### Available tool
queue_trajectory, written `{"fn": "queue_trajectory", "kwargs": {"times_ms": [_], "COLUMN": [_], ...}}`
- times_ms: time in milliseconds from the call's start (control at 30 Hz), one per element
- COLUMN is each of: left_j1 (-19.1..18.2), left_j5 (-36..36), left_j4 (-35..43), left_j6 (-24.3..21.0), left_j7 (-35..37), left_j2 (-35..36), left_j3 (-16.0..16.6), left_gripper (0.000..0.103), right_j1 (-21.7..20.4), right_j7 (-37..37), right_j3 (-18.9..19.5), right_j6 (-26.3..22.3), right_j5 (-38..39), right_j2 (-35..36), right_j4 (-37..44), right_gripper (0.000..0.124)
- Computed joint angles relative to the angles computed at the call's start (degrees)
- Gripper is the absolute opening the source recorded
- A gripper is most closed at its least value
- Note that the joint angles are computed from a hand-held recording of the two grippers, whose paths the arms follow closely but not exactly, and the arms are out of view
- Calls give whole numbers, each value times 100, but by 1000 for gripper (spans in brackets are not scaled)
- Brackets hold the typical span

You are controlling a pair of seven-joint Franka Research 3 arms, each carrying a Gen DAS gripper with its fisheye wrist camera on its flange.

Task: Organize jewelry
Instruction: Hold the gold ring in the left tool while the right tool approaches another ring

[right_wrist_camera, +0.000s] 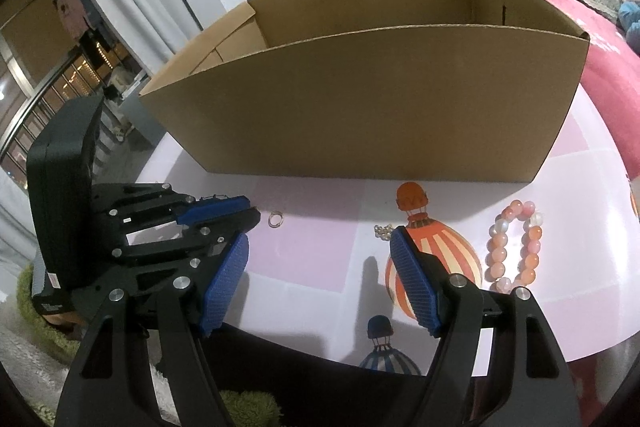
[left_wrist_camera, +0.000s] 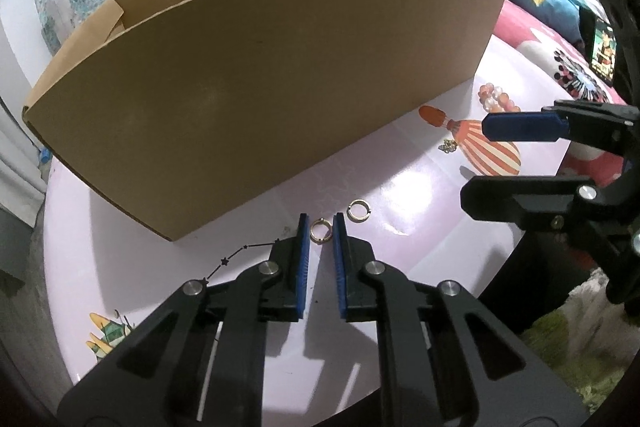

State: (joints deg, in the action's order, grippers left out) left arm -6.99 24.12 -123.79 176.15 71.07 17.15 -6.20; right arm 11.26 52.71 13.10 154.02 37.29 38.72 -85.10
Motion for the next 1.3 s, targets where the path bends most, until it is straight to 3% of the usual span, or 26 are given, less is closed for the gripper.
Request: {"fn": "queue_trajectory", "kwargs": {"times_ms": [167,400,700,833,1200,1300], "left_j1": [-24,-194,-214,-97,66,66], "left_j5": [57,298,592,549,317,287], "left_j4": [-49,-303,-379,-393,-430,-432], "left_j6": [37,46,102,122,130,127], "left_j7": [-54,-617,-1112,-1114,-895,-869], "left_j2": [-24,-233,-282,-285,-308,-311], "left_j3": [40,367,464,344,181,175], "left_gripper": [10,10,10,10,10,10], "right_j1": [-34,12,255,350,623,560], "right_j7": [-80,-351,-564,-513,-613,-635], "right_j3": [38,109,67,12,-154,-84], "right_j6": [78,112,-126,-186,378,323], "right_j5": [51,10,-338,-512,-1076,-1123], "right_j2": [-76,12,568,735,648,641], "right_j4": [-116,9,769,951,634,632], "right_gripper": [72,71,44,33,22,12]}}
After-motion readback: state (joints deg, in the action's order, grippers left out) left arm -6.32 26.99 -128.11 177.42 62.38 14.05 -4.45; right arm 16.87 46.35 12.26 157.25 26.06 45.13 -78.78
